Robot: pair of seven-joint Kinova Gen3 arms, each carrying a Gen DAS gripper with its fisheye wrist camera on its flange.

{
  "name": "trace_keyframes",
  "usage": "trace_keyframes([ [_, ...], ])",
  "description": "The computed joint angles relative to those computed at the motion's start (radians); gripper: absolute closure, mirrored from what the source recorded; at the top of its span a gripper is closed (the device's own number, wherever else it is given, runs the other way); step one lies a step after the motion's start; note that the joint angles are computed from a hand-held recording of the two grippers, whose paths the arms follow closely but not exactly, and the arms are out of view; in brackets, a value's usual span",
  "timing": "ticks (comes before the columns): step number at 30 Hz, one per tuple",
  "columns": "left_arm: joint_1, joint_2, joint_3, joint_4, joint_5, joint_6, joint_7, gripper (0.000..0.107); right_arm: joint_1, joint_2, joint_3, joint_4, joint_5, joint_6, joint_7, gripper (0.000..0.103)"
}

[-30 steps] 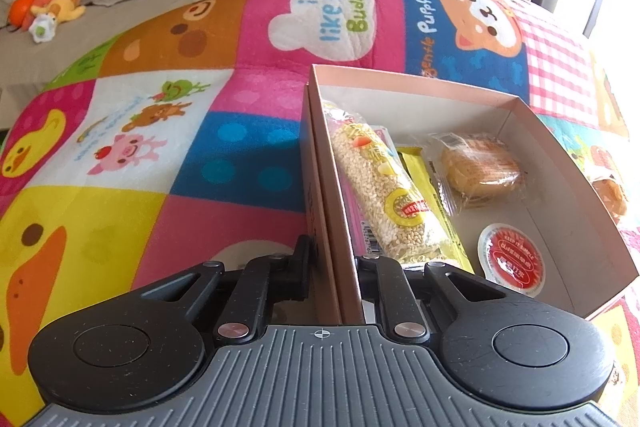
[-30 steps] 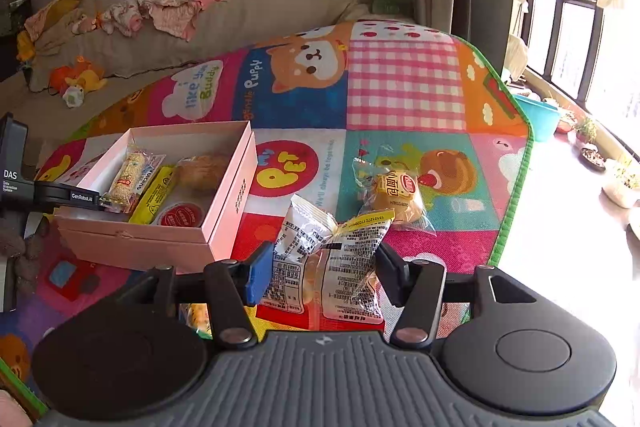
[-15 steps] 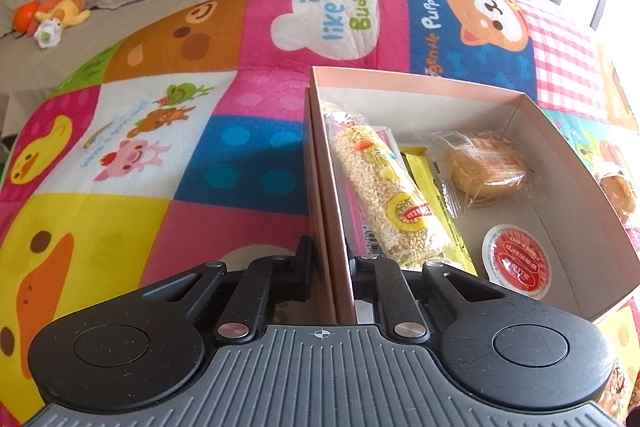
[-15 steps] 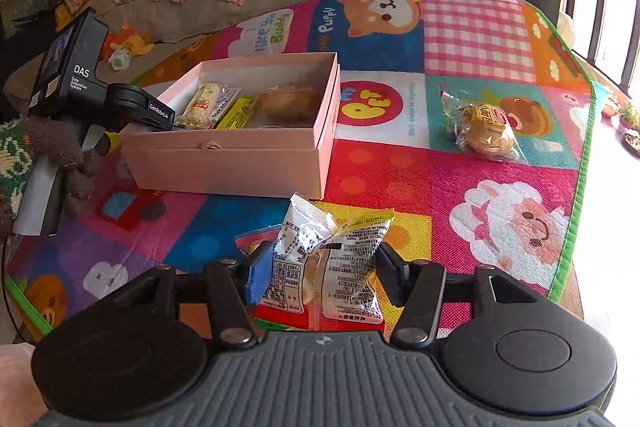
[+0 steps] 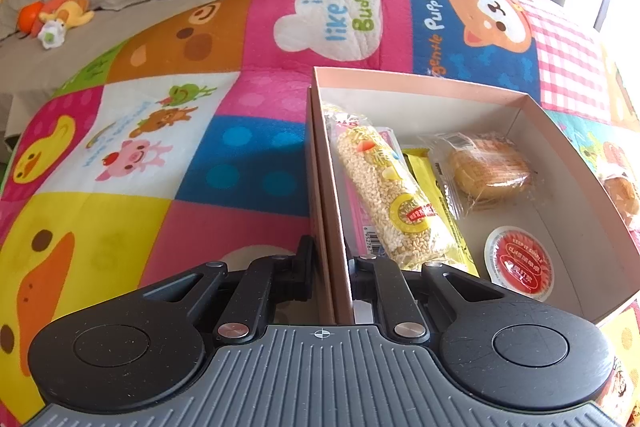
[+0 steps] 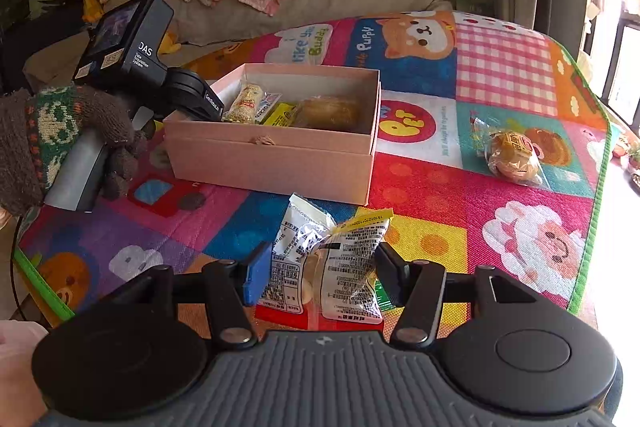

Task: Organize objects
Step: 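Carry the white packet into the pink box and open the right tool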

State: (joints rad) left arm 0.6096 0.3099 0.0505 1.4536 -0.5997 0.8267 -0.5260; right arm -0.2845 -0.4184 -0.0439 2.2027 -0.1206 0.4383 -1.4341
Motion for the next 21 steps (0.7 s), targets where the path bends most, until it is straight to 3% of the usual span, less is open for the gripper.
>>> trace_keyframes([
  [12, -0.004, -0.015, 0.001, 0.028, 0.003, -0.027, 0.028, 0.095, -0.014, 0.022, 0.010, -0.034, 0.002, 0.036, 0.024, 0.048],
  [18, 0.010, -0.023, -0.002, 0.046, -0.022, -0.030, 0.077, 0.095, -0.076, 0.064, 0.119, -0.122, -0.099, 0.115, 0.120, 0.048],
  [21, -0.005, -0.035, 0.003, 0.067, -0.014, -0.060, 0.085, 0.093, -0.059, 0.103, 0.137, -0.192, -0.142, 0.154, 0.158, 0.048],
])
